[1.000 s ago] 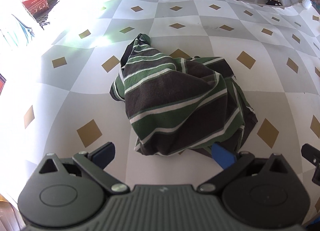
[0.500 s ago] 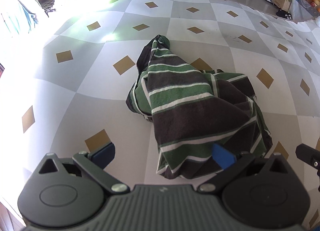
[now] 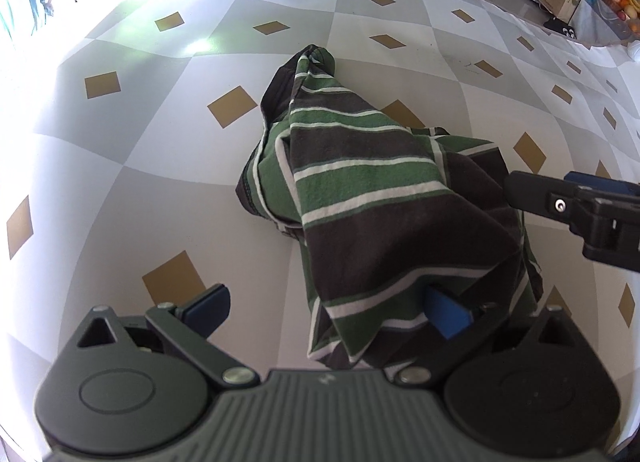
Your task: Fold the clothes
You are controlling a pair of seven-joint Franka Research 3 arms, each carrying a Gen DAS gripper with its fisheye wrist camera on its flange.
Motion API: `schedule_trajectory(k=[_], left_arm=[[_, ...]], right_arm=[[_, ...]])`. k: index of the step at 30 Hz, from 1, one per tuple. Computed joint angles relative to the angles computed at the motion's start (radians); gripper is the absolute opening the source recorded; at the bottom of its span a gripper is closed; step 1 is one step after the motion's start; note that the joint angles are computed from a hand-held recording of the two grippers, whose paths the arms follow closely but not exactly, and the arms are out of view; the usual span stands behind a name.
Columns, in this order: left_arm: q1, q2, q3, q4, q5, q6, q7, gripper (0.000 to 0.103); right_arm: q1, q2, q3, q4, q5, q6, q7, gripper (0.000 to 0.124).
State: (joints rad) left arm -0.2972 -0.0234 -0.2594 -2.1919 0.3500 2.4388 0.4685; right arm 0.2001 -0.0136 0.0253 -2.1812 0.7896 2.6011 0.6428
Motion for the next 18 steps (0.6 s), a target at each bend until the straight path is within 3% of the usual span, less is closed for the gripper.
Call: schedule_trajectory(k=[12,18], left_arm=[[-0.016,0.052,-0.004,0.034,-0.040,-0.006,0.039,0.103],[-0.013,0.043,0.001,0.016,-0.071,-0.019,0.025,0.103]], right_arm=[[0.000,0.081,0.029,0.078,0.140,-0.058,-0.051,0.079],[0.008,0.128,0.043,0.103,0.096,-0.061,-0.007,0.077]])
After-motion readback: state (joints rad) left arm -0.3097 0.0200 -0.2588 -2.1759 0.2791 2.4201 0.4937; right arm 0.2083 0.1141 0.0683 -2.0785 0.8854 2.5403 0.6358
